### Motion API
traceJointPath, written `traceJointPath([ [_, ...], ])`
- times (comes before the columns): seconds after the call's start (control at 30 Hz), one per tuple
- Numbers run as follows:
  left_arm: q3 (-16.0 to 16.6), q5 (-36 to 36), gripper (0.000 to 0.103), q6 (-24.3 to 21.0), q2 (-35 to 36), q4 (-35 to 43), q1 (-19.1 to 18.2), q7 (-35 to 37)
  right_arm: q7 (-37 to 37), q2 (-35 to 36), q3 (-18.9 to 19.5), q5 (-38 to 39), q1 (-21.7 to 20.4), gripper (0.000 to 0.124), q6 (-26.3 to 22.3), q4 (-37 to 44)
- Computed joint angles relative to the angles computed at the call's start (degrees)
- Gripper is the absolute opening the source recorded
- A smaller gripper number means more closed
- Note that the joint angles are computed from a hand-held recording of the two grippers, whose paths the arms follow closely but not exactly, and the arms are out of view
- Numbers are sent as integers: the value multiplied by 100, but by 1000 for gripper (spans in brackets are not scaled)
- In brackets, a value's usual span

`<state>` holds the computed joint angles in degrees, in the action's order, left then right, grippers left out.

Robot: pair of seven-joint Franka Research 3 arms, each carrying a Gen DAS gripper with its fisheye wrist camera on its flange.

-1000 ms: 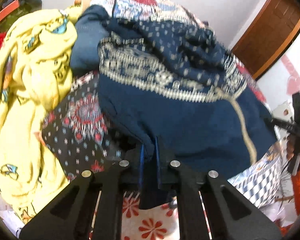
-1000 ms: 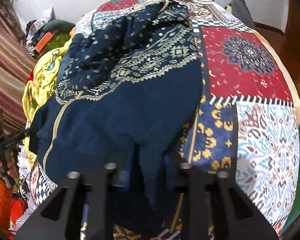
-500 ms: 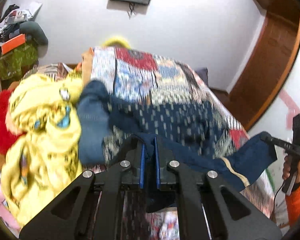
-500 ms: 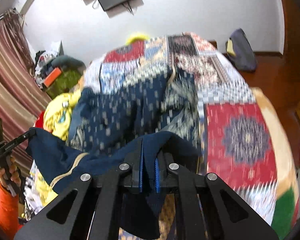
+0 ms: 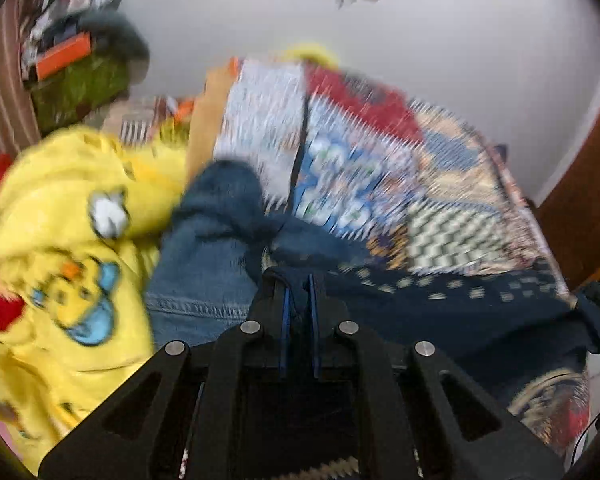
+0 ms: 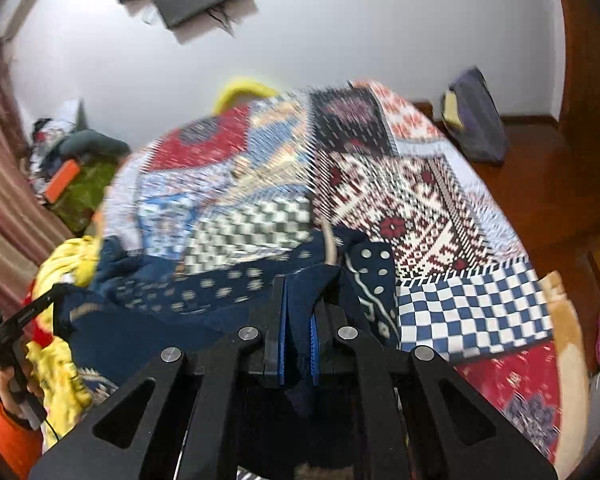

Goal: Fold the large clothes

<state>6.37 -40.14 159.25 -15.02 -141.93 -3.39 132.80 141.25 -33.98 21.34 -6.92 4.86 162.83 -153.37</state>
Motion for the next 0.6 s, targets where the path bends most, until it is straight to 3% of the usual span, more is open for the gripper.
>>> traceJointPath([
  [0.1, -120, 67, 8, 43, 605, 176, 105, -132, -86, 511, -135, 66, 11, 8, 243, -9],
  [0.2, -274, -137, 11, 109, 819, 182, 211, 185, -366, 649, -320, 84, 147, 8, 508, -133],
  [0.33, -379, 34, 13, -192, 612, 128, 399, 409, -1072, 378, -790, 477, 643, 16, 56, -118],
  [0.43, -365, 529, 16, -573, 257, 68, 502, 296, -1022, 30, -520, 374, 406, 22, -359, -100],
  [0.5, -225, 602, 16, -883, -79, 6, 455, 501, -715, -354, -30, -55, 25, 27, -684, -82],
  [0.6, -17, 552, 17, -892, -675, -275, 305, 837, -823, -667, 23, -247, 213, 30, -926, -85],
])
